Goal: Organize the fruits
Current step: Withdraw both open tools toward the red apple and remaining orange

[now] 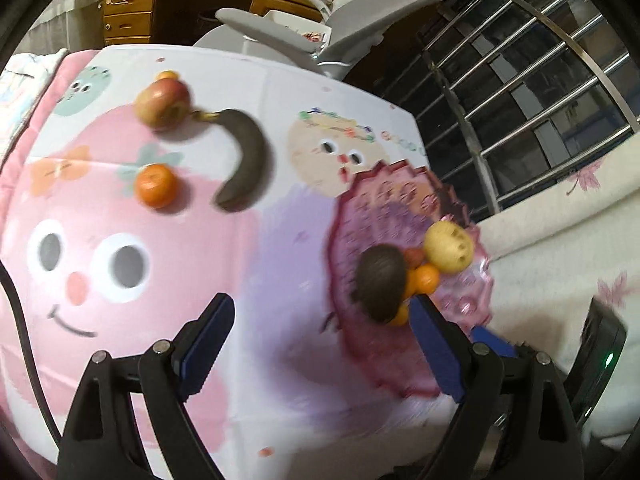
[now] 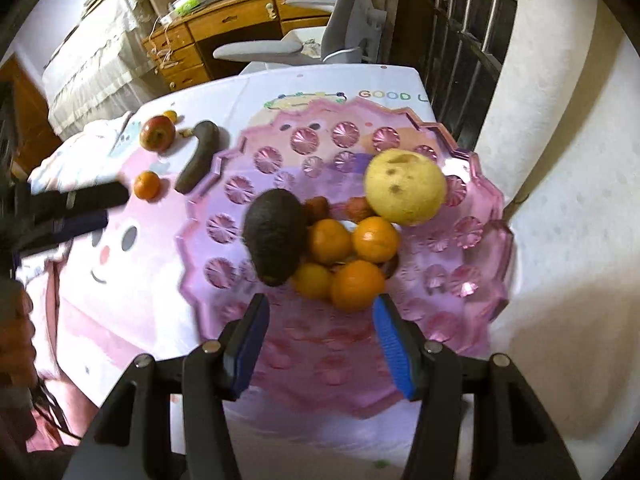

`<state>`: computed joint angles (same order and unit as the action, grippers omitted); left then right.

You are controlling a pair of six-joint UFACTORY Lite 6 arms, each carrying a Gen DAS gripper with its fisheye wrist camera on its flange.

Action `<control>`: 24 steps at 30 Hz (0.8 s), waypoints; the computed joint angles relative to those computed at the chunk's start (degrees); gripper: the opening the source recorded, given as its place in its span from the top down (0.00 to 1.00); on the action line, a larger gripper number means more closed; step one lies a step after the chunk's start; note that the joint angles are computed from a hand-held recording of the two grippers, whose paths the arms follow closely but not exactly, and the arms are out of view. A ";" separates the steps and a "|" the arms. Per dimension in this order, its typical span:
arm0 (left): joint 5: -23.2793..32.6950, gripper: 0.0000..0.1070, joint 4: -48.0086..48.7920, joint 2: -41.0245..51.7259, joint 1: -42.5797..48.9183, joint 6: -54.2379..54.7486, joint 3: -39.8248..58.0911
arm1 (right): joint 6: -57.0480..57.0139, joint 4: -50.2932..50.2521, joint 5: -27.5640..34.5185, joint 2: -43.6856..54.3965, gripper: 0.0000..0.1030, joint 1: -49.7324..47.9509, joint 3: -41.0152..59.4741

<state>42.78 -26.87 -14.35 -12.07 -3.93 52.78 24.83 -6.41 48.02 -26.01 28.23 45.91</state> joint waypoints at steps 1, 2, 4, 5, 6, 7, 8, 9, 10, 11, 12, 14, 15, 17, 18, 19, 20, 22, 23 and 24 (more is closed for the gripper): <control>1.97 0.18 -0.81 -1.95 2.86 3.27 -1.41 | 3.05 -1.20 0.52 0.01 0.47 1.72 0.52; 4.02 0.18 -1.92 -3.81 6.00 6.82 -2.71 | 8.50 -3.28 1.22 0.30 0.47 4.93 1.32; 8.14 0.18 -3.56 -6.02 12.23 13.52 -4.08 | 15.98 -5.80 2.16 1.31 0.47 9.45 2.69; 10.08 0.18 -4.15 -6.44 15.35 16.79 -4.19 | 21.37 -7.47 2.69 2.31 0.47 12.76 3.63; 12.13 0.18 -4.63 -6.77 18.64 20.21 -4.21 | 24.86 -8.60 3.10 3.12 0.47 14.86 4.41; 14.18 0.18 -5.00 -6.85 21.92 23.66 -3.98 | 30.35 -10.52 3.55 4.21 0.47 18.11 5.27; 15.84 0.18 -5.31 -6.88 24.82 26.75 -3.85 | 33.57 -11.60 3.65 5.29 0.47 20.03 6.09; 17.46 0.18 -5.61 -6.66 27.79 30.03 -3.49 | 37.63 -12.71 3.57 6.73 0.47 22.57 7.00; 19.55 0.18 -5.97 -6.22 31.74 34.47 -2.92 | 41.28 -13.36 3.21 8.41 0.47 24.93 8.00; 20.69 0.18 -6.11 -6.03 34.04 36.99 -2.69 | 43.67 -13.75 2.90 9.59 0.47 26.43 8.64; 22.24 0.18 -6.28 -5.41 37.01 40.22 -2.05 | 47.02 -14.43 2.71 11.62 0.47 28.51 9.92; 24.92 0.18 -6.47 -3.41 42.00 46.02 -0.05 | 53.32 -16.37 2.47 16.06 0.47 32.71 13.01; 26.17 0.18 -6.29 -2.17 44.69 49.15 1.20 | 55.81 -17.52 2.46 17.95 0.47 34.49 14.52; 27.52 0.18 -5.72 -0.47 47.42 52.30 3.00 | 59.57 -19.52 2.44 22.36 0.47 37.67 18.28; 28.18 0.18 -5.42 0.74 48.71 53.67 4.16 | 60.67 -20.08 2.51 24.32 0.47 38.79 20.02; 29.00 0.18 -5.06 2.41 50.38 55.35 5.76 | 61.65 -20.58 2.75 26.80 0.47 39.99 22.48; 29.38 0.18 -4.64 3.26 51.18 55.97 6.76 | 62.04 -20.85 2.81 28.57 0.47 40.65 24.31; 29.94 0.18 -3.33 5.69 52.49 56.94 9.78 | 61.98 -20.97 3.02 31.53 0.47 41.48 27.83; 30.38 0.18 -2.90 7.22 53.07 57.56 11.71 | 61.78 -21.09 3.26 33.14 0.47 41.72 30.05; 30.57 0.18 -2.61 8.39 53.31 57.85 13.22 | 61.56 -21.42 3.35 34.52 0.47 41.87 32.03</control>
<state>73.35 -29.48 -5.96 41.24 53.92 66.00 86.39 -27.83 51.37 8.51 70.10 77.94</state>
